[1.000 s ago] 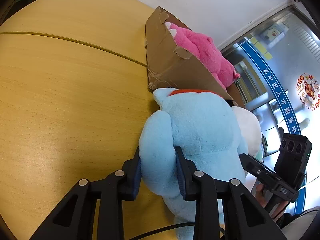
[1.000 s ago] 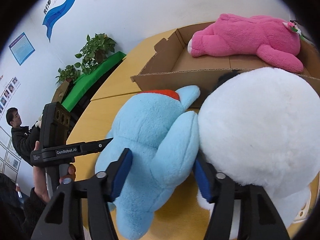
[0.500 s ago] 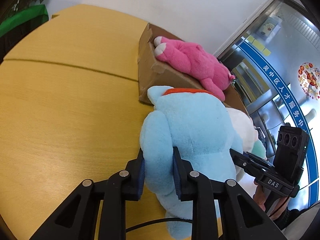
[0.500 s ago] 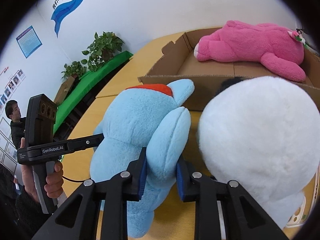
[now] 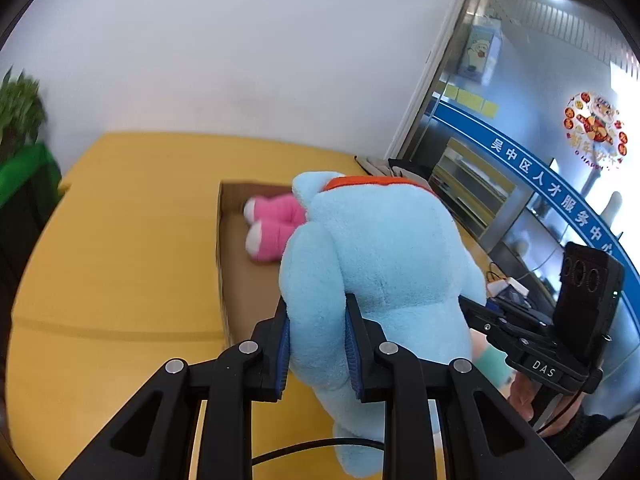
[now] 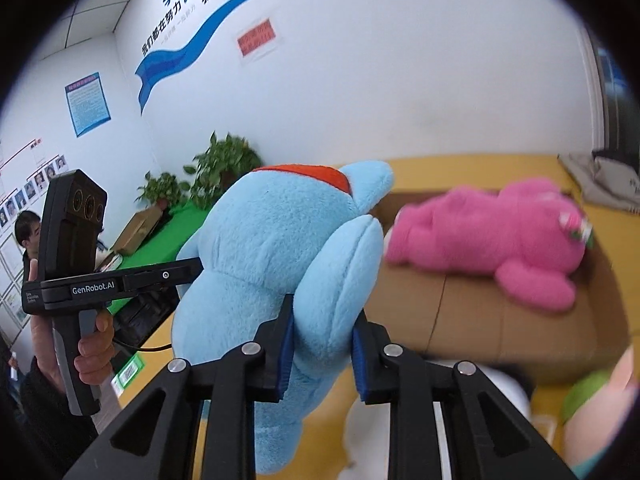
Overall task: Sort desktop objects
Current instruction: 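Lift the blue elephant with both grippers and lower it into the box, then open both grippers, withdraw, and move toward the white panda plush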
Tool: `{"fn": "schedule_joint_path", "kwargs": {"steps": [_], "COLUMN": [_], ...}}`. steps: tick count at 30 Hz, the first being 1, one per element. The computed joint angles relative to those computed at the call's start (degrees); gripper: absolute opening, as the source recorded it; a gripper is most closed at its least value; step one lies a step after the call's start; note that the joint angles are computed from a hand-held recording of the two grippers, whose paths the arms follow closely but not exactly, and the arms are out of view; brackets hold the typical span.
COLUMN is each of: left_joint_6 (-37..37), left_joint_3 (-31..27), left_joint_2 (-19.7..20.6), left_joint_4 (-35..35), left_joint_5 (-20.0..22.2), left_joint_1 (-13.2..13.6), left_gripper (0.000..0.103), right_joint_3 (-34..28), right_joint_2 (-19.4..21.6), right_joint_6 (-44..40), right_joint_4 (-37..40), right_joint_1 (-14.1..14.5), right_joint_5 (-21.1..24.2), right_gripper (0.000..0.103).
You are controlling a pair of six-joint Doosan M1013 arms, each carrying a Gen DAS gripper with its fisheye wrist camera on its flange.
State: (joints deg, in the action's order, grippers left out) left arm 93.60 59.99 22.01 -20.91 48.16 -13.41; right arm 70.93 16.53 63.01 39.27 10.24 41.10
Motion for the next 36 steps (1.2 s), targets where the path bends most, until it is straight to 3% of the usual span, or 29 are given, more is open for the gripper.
{"fn": "schedule_joint_path", "kwargs": {"steps": [4, 10, 12, 16, 20, 22, 25, 27, 28, 29, 30, 31, 33, 36], "left_joint_6": [-2.7, -8.0, -9.9, -11.8, -11.7, -11.9, -11.8, -11.7, -11.7, -12.1, -13.2, -14.3, -19.1, -22.9], "left_joint_3": [-14.6, -30.0, -32.3, -33.0, -29.2, -29.5, -27.8, -26.0, -25.2, -23.9, -22.1, -20.3, -15.1, -8.0], "left_joint_2": [8.8, 20.2, 22.8, 25.0, 23.4, 23.6, 22.6, 21.7, 21.3, 20.5, 19.3, 18.0, 14.2, 8.6], "left_joint_4": [5.7, 10.6, 10.9, 12.8, 13.4, 14.6, 15.7, 15.2, 15.0, 15.3, 16.3, 17.4, 23.5, 27.1], "left_joint_5": [7.2, 18.3, 21.4, 24.5, 22.4, 23.2, 22.0, 20.6, 19.9, 18.7, 16.8, 15.0, 9.2, 1.6], "left_joint_1": [-0.5, 0.0, 0.4, 0.7, 0.7, 0.4, 0.1, 0.0, 0.0, -0.1, -0.4, -0.6, -1.7, -2.8], "left_gripper": [0.024, 0.024, 0.024, 0.024, 0.025, 0.026, 0.031, 0.034, 0.037, 0.039, 0.049, 0.066, 0.086, 0.101], "right_joint_3": [-8.6, -23.3, -27.5, -39.5, -46.3, -47.5, -46.4, -43.1, -40.3, -37.4, -34.9, -32.5, -27.2, -17.7], "right_joint_2": [5.5, 16.5, 20.1, 28.3, 32.2, 32.8, 32.2, 30.4, 28.9, 27.2, 25.6, 24.2, 20.9, 14.6], "right_joint_6": [6.3, 15.0, 16.2, 19.6, 19.2, 19.3, 20.0, 20.3, 20.5, 20.7, 21.0, 21.2, 21.4, 19.6], "right_joint_4": [-6.9, -14.8, -16.4, -16.3, -18.0, -18.5, -18.1, -18.4, -17.8, -16.8, -15.7, -14.6, -12.8, -9.5], "right_joint_1": [-0.4, -0.4, -0.2, 0.0, 0.8, 1.0, 0.8, 0.4, 0.0, -0.6, -1.2, -1.7, -2.7, -4.1], "right_joint_5": [1.7, 13.2, 18.0, 34.1, 41.8, 43.3, 42.8, 40.1, 37.2, 33.7, 30.3, 27.1, 20.1, 9.4], "right_gripper": [0.023, 0.023, 0.023, 0.023, 0.026, 0.028, 0.034, 0.046, 0.057, 0.075, 0.082, 0.083, 0.083, 0.088]}}
